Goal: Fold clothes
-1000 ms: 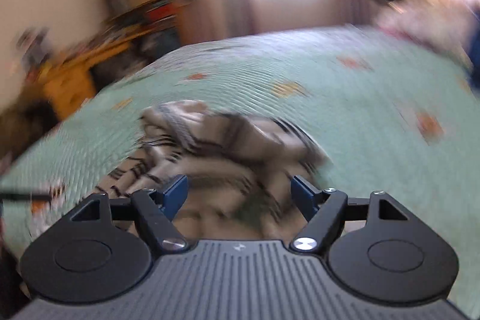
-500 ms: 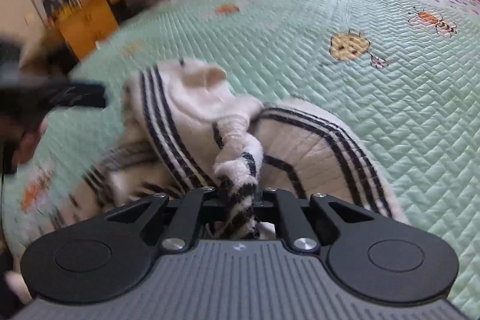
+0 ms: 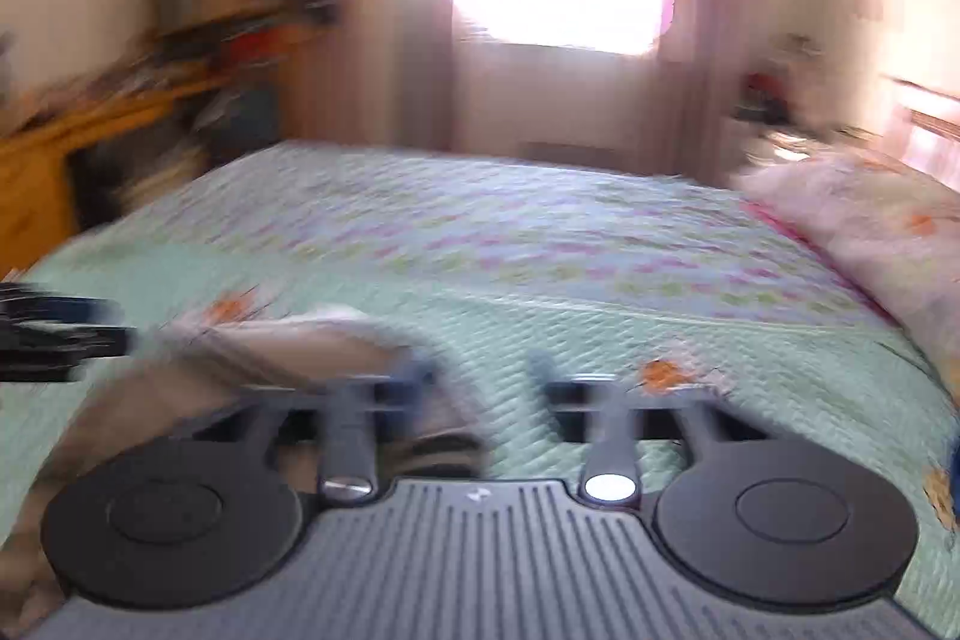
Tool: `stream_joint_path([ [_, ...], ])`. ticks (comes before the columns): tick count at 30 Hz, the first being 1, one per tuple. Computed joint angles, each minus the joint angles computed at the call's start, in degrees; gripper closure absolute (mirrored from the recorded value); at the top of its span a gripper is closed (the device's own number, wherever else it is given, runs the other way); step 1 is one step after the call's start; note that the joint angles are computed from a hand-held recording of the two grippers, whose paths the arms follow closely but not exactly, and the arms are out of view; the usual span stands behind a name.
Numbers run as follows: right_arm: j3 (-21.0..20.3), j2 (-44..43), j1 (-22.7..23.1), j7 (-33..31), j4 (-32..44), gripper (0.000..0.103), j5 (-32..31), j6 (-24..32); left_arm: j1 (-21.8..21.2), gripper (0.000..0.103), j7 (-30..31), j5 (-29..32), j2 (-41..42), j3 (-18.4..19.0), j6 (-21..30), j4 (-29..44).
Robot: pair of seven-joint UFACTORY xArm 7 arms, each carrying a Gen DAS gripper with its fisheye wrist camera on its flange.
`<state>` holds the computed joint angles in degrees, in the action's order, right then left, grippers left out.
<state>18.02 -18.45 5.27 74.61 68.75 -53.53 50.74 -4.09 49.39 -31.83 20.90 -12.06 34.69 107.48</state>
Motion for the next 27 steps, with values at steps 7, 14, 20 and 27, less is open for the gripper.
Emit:
stream_joint_path([
  [7, 8.82, -19.62, 3.60, 23.15, -22.96, 0.023, 5.79, -1.68, 12.68, 0.014, 22.35, -20.96, -22.05, 6.15, 20.65, -29.28],
  [14, 28.57, -23.67, 9.97, 35.27, -21.95, 0.022, 25.74, 15.24, 19.35, 0.013, 27.72, -15.94, -37.28, 24.09, 33.41, -49.56],
  [20, 32.46, -31.59, 11.28, 53.39, -24.62, 0.022, 32.59, 8.15, 21.78, 0.011, 26.63, -13.86, -36.74, 32.78, 44.50, -47.17],
  [27, 38.42, -19.95, 8.00, 35.96, -12.59, 0.022, 30.66, 11.69, 20.21, 0.009, 42.37, -12.45, -47.45, 35.16, 48.18, -51.99],
])
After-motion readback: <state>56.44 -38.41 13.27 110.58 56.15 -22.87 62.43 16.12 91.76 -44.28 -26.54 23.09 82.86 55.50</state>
